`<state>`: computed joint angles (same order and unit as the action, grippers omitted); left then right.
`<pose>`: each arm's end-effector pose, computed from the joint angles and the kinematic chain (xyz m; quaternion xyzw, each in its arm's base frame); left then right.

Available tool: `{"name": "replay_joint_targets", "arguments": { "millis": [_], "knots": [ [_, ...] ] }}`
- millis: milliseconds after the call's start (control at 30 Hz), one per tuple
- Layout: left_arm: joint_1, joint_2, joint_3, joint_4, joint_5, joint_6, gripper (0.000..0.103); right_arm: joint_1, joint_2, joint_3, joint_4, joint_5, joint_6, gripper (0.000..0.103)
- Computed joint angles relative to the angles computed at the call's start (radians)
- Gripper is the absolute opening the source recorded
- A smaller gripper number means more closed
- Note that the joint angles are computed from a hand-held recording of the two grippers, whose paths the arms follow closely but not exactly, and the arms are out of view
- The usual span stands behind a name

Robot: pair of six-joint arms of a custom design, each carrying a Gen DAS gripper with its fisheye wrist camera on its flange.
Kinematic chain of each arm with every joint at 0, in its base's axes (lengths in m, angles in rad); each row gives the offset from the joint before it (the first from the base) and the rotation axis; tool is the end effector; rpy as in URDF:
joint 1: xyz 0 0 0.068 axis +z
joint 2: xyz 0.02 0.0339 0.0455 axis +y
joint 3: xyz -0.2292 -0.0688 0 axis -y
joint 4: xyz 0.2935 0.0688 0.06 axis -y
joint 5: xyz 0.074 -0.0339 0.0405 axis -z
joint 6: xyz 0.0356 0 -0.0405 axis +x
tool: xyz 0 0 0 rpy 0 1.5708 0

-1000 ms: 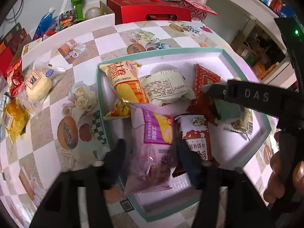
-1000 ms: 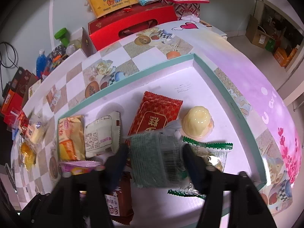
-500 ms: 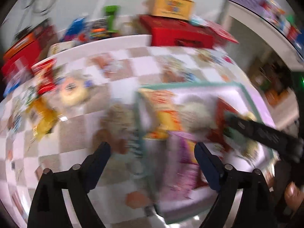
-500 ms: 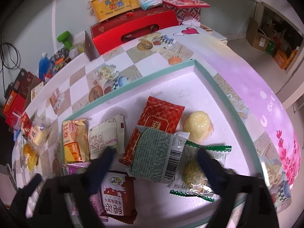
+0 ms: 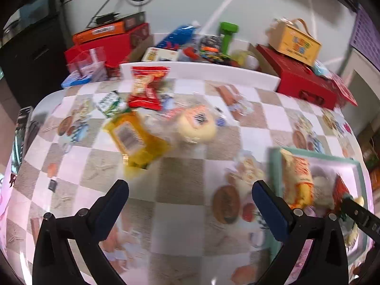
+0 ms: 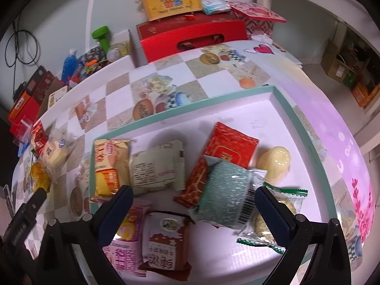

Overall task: Organize snacks
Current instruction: 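Move both open tools back over the snack pile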

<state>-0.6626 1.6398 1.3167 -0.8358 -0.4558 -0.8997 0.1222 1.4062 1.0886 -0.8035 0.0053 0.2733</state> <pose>0.3058 -0.2187 0.2088 -0.1587 0.9414 0.0168 0.2972 0.3252 0.0398 0.2062 0.0742 0.9720 0.0413 0.2191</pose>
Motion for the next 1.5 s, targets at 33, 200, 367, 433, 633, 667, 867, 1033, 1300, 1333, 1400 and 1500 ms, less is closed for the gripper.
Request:
{"name": "replay_joint_targets", "arguments": {
  "millis": [33,200,367,433,633,667,867,1033,1300,1333,1400,1500],
  "knots": [
    [0.010,-0.014,-0.013,0.001,0.004,-0.004,0.103,0.007,0.000,0.002,0.000,0.002,0.001,0.103],
    [0.066,-0.106,-0.096,0.008,0.005,-0.025,0.103,0.052,-0.025,0.004,0.017,0.017,0.035,0.103],
    [0.120,-0.183,-0.153,-0.005,0.021,-0.015,0.103,0.123,-0.043,0.009,0.053,-0.009,0.052,0.103],
    [0.146,-0.209,-0.175,-0.018,0.032,-0.010,0.103,0.167,-0.029,0.021,0.062,-0.022,0.053,0.103],
    [0.215,-0.293,-0.246,-0.026,0.062,-0.031,0.103,0.294,0.040,0.064,0.079,-0.031,0.054,0.103],
    [0.228,-0.306,-0.257,-0.025,0.069,-0.032,0.103,0.316,0.054,0.075,0.083,-0.023,0.051,0.103],
    [0.291,-0.347,-0.301,0.003,0.115,-0.027,0.103,0.378,0.121,0.116,0.108,-0.021,0.051,0.103],
    [0.320,-0.334,-0.300,0.040,0.148,-0.003,0.103,0.383,0.184,0.167,0.128,-0.050,0.059,0.103],
    [0.363,-0.259,-0.271,0.126,0.229,0.022,0.103,0.385,0.328,0.336,0.107,-0.063,-0.007,0.103],
    [0.367,-0.247,-0.268,0.140,0.242,0.029,0.103,0.387,0.355,0.366,0.104,-0.061,-0.021,0.103],
    [0.373,-0.212,-0.252,0.162,0.270,0.025,0.103,0.393,0.405,0.425,0.087,-0.057,-0.052,0.103],
    [0.385,-0.168,-0.232,0.193,0.311,0.032,0.103,0.407,0.472,0.501,0.076,-0.033,-0.102,0.103]
  ]
}}
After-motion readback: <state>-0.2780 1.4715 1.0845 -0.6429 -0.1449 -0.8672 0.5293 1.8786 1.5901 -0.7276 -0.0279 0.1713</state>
